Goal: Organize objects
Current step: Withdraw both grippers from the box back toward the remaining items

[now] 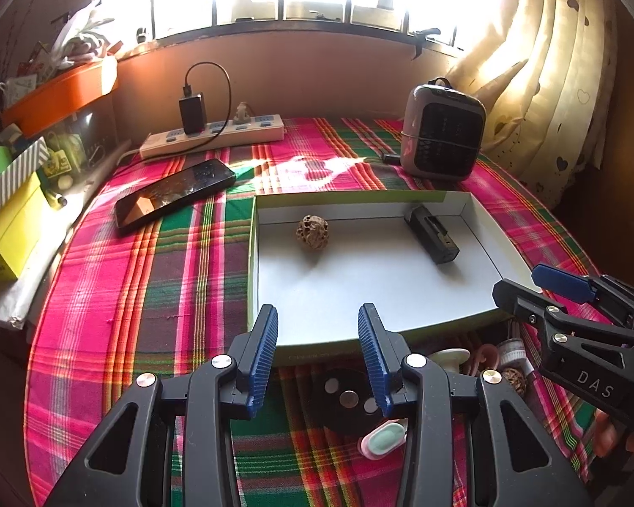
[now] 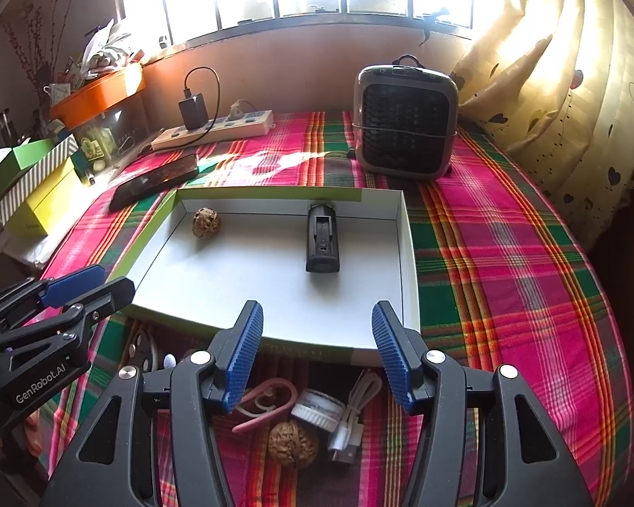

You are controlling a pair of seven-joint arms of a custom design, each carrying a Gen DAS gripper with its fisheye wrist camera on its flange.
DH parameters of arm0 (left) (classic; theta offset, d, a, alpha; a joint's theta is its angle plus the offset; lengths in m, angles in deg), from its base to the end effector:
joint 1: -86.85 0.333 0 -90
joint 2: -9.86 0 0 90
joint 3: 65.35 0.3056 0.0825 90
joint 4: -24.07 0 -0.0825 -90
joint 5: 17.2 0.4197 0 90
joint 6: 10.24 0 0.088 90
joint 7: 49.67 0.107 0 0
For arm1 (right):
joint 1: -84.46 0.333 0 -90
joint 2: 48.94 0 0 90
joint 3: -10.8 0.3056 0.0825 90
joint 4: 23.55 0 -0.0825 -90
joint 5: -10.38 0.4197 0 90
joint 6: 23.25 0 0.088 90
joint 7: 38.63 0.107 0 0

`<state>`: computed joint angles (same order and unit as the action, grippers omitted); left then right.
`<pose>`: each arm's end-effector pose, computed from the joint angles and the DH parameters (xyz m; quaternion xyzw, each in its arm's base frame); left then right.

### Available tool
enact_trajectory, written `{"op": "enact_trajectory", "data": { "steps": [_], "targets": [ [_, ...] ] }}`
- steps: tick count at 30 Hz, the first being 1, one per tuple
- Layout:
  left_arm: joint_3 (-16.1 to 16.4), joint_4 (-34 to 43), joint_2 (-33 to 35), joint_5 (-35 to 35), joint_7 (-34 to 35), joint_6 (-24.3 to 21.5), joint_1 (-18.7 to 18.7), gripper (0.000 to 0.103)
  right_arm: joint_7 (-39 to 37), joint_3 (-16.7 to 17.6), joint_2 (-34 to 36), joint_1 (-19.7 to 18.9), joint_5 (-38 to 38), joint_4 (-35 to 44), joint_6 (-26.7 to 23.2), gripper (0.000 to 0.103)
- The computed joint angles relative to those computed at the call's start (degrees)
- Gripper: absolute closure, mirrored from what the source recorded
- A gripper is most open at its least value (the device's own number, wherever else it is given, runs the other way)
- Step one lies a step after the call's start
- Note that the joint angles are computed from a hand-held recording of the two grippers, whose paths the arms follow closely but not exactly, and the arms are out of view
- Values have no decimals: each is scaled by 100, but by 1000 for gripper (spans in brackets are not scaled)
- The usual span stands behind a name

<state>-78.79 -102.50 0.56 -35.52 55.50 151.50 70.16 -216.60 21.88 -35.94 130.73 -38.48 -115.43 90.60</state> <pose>0.5073 -0.2819 0.5099 -0.4554 0.8034 -0.3486 0.1600 0.4179 0.5446 0.5134 -0.5426 0.7499 -0.2850 0.2490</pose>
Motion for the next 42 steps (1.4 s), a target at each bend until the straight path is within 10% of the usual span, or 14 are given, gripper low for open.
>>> {"op": "enact_trajectory", "data": {
  "steps": [23, 42],
  "targets": [
    [547, -722, -695, -2298, 2209, -655, -485, 65, 208, 275, -366, 53, -125, -706, 60, 41],
    [334, -754, -625, -2274, 2353, -1058, -380, 64, 710, 371, -652, 10, -119, -1100, -29, 39]
  ]
}}
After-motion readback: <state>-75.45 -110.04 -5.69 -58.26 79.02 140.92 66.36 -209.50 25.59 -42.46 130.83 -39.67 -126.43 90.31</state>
